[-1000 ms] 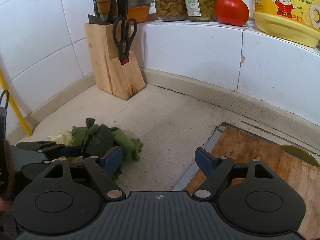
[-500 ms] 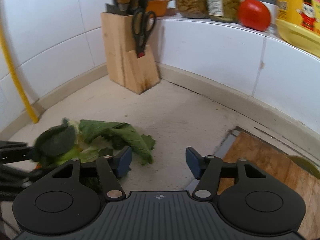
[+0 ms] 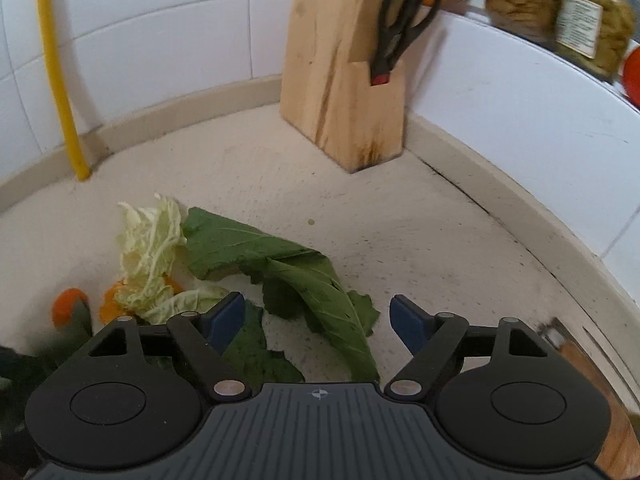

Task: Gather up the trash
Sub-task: 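Grasp a green leaf with the right gripper while left gripper holds the cabbage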

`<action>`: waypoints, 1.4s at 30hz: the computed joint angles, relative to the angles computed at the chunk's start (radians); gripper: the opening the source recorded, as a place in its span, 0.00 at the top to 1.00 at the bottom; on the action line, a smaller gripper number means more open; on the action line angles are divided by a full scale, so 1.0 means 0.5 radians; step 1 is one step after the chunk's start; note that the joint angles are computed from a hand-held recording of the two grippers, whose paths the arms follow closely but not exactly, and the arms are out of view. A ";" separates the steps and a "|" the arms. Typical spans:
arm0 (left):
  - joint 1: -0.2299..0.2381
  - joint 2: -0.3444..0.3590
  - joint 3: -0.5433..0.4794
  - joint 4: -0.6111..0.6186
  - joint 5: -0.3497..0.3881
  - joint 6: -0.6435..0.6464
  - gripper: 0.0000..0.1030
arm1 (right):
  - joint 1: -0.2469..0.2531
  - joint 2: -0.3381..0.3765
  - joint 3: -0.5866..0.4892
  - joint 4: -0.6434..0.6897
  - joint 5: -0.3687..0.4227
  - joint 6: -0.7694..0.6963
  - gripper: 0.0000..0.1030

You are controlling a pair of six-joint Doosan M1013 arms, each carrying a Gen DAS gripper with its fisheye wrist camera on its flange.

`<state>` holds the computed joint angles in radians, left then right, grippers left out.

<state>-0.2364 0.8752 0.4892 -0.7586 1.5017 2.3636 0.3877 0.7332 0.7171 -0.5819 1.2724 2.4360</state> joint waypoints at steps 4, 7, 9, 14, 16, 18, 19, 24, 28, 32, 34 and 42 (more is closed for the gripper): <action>-0.032 -0.056 0.103 0.080 -0.133 0.106 0.41 | -0.018 0.065 -0.096 0.032 0.049 -0.073 0.18; -0.047 -0.119 0.230 0.096 -0.252 0.202 0.35 | -0.007 0.049 -0.082 -0.029 0.004 0.020 0.18; -0.064 -0.179 0.354 0.144 -0.404 0.267 0.37 | 0.008 0.023 -0.060 -0.050 -0.103 0.028 0.18; -0.067 -0.158 0.335 0.130 -0.429 0.168 0.44 | 0.021 0.077 -0.198 0.077 -0.159 -0.184 0.21; -0.057 -0.145 0.306 0.101 -0.404 0.148 0.45 | 0.028 0.091 -0.217 0.017 -0.125 -0.219 0.22; -0.045 -0.128 0.268 0.071 -0.365 0.109 0.46 | 0.021 0.085 -0.206 -0.003 -0.084 -0.220 0.22; -0.038 -0.123 0.255 0.059 -0.355 0.092 0.46 | 0.009 0.081 -0.198 0.019 -0.062 -0.227 0.23; 0.006 -0.072 0.134 -0.012 -0.272 -0.061 0.46 | -0.081 0.101 -0.187 0.248 0.018 -0.240 0.33; 0.033 -0.078 0.122 -0.032 -0.291 -0.106 0.46 | -0.101 0.104 -0.161 0.243 -0.016 -0.175 0.62; 0.068 -0.079 0.104 -0.072 -0.292 -0.157 0.46 | -0.118 0.045 -0.079 0.302 -0.095 0.025 0.84; 0.084 -0.069 0.077 -0.095 -0.278 -0.181 0.46 | -0.104 -0.001 -0.015 0.264 -0.131 0.103 0.86; 0.129 -0.084 0.080 -0.151 -0.347 -0.204 0.46 | -0.058 -0.260 0.341 0.181 -0.505 0.488 0.87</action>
<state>-0.1719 0.8332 0.5294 -0.8343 1.3284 2.2616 0.3586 0.6031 0.8878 -0.4915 1.0198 2.6799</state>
